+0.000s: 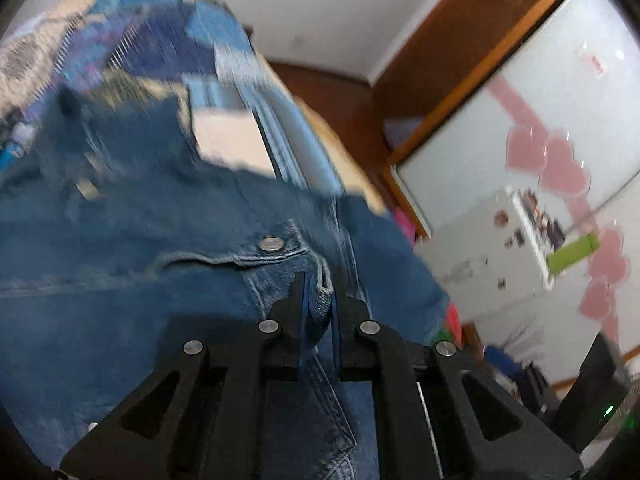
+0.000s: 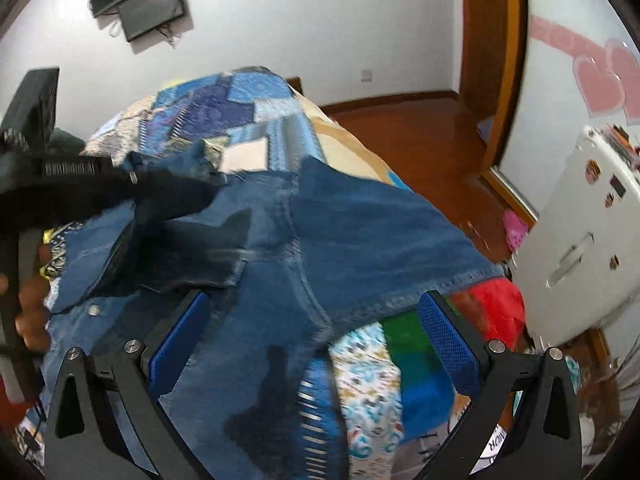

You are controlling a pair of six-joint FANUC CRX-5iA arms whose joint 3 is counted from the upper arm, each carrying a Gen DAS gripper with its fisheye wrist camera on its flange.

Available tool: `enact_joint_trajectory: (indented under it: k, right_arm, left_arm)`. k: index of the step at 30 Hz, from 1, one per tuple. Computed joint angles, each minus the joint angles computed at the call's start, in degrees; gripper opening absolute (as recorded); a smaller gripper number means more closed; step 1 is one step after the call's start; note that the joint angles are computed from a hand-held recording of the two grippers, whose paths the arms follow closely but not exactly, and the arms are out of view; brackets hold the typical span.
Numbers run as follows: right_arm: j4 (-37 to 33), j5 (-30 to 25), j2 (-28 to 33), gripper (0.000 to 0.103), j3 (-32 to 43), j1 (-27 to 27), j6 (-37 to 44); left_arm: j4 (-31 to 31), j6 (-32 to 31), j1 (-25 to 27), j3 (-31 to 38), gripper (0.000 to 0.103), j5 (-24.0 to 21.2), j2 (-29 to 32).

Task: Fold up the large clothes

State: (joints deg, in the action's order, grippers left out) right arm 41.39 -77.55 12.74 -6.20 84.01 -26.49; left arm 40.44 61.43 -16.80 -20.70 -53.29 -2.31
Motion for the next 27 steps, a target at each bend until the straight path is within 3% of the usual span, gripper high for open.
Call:
enact_joint_trajectory:
  k: [7,10,12,15,17,21,27]
  right_arm:
    - [-3.1,4.7,-4.5,0.103,-6.1,-0.1,-4.4]
    - [-3.6,5.4,-6.0,0.103,-7.7,-0.4,-5.5]
    - [-3.9,5.3,-6.6,0.103,-8.1,-0.6,-5.5]
    - [-3.3,5.7,-8.8,0.103,-10.2,-1.0,-6.5]
    - [-3.2,6.7,-10.4,0.103,-11.8,-1.5,-6.9]
    - [-3.3,11.9,-14.2,0.103,-16.3,-3.0,-9.2]
    - [-4.8,25.5,-19.5,0.103,-24.7,-6.7,-14.8]
  left_arm:
    - [-10.9,3.9,-3.6,4.1,0.016,-5.7,1.9]
    - [-10.2,2.7,-2.8,4.0,0.033,-7.7,0.5]
    - [-9.4,1.4,-1.6,3.4,0.055,-7.4,-1.4]
    - [-8.8,-0.8,1.3,2.4,0.068,-6.7,-4.8]
    - [-8.6,-2.4,3.9,1.6,0.071,-5.9,-7.0]
    - [-13.2,-2.8,9.4,-0.6,0.085,-1.9,-12.3]
    - [-15.3,-4.2,18.0,-4.7,0.086,-2.3,-16.1]
